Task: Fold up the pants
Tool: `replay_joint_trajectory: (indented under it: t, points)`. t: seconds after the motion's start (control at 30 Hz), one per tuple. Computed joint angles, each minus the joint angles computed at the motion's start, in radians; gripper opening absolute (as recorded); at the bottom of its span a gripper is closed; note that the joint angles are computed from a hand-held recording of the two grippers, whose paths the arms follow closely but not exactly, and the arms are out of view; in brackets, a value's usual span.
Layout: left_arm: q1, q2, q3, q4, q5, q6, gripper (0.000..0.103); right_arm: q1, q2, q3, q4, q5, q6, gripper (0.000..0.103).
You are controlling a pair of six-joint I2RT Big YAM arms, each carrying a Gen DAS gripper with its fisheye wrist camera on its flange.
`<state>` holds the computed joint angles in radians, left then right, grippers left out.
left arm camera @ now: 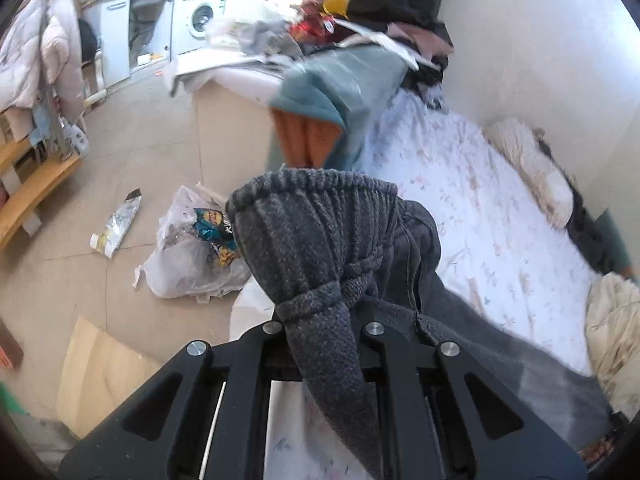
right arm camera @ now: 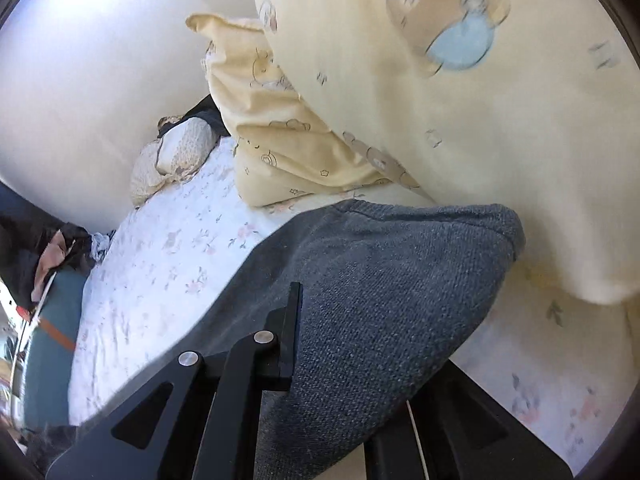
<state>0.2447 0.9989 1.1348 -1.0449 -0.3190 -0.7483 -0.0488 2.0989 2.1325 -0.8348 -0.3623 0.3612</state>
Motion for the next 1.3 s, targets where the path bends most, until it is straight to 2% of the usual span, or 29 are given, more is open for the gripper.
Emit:
replay_joint_trajectory:
  t: [0.07,0.2,0.3,0.4,0.47,0.5,0.53,0.6,0.63,0.7,0.77,0.87,0.93,1.03,1.07,1.1,1.13,1.2,1.3]
  points:
    - [0.015,-0.058,-0.019,-0.039,0.011,0.018,0.008,-0.008,-0.062,-0.076,-0.003,-0.003,0.015,0.006]
    - [0.163,-0.187,-0.087,-0.175,0.174,0.000,0.008,-0.017,-0.214,-0.286,-0.014,0.026,-0.019,0.006]
    - [0.291,-0.302,-0.159,-0.272,0.271,0.019,0.008,-0.022,-0.314,-0.419,-0.023,0.030,-0.013,0.006]
    - [0.411,-0.387,-0.194,-0.340,0.355,0.100,0.008,-0.031,-0.402,-0.532,-0.086,0.047,-0.028,0.005]
    - [0.525,-0.423,-0.188,-0.390,0.449,0.179,0.008,-0.047,-0.463,-0.609,-0.142,0.053,-0.013,0.005]
    - [0.558,-0.434,-0.180,-0.412,0.471,0.224,0.008,-0.054,-0.480,-0.629,-0.163,0.050,-0.011,0.005]
    - [0.577,-0.450,-0.178,-0.432,0.467,0.278,0.008,-0.063,-0.503,-0.656,-0.186,0.051,-0.011,0.005]
    - [0.567,-0.468,-0.195,-0.449,0.407,0.344,0.008,-0.066,-0.520,-0.681,-0.206,0.068,-0.011,0.006]
    - [0.573,-0.465,-0.209,-0.452,0.409,0.342,0.008,-0.070,-0.523,-0.694,-0.209,0.063,-0.015,0.006]
    - [0.636,-0.458,-0.243,-0.457,0.465,0.341,0.008,-0.052,-0.500,-0.681,-0.255,0.123,-0.078,0.007]
    - [0.593,-0.447,-0.261,-0.440,0.418,0.307,0.008,-0.027,-0.473,-0.659,-0.283,0.201,-0.157,0.008]
    - [0.555,-0.451,-0.256,-0.430,0.390,0.285,0.008,-0.013,-0.459,-0.642,-0.316,0.258,-0.186,0.012]
    - [0.546,-0.463,-0.256,-0.436,0.381,0.283,0.008,0.003,-0.465,-0.622,-0.348,0.323,-0.215,0.022]
    - [0.537,-0.465,-0.255,-0.442,0.382,0.255,0.008,0.034,-0.469,-0.569,-0.405,0.436,-0.289,0.028]
    - [0.545,-0.465,-0.256,-0.442,0.388,0.254,0.008,0.052,-0.475,-0.549,-0.417,0.515,-0.318,0.032]
    - [0.544,-0.466,-0.252,-0.445,0.396,0.243,0.008,0.074,-0.486,-0.537,-0.406,0.610,-0.344,0.043]
    - [0.582,-0.472,-0.255,-0.448,0.418,0.270,0.008,0.092,-0.506,-0.538,-0.375,0.668,-0.372,0.050]
    - [0.584,-0.474,-0.250,-0.451,0.425,0.270,0.008,0.118,-0.545,-0.539,-0.312,0.752,-0.417,0.053]
    - [0.597,-0.472,-0.249,-0.453,0.433,0.284,0.008,0.144,-0.565,-0.509,-0.303,0.806,-0.435,0.053]
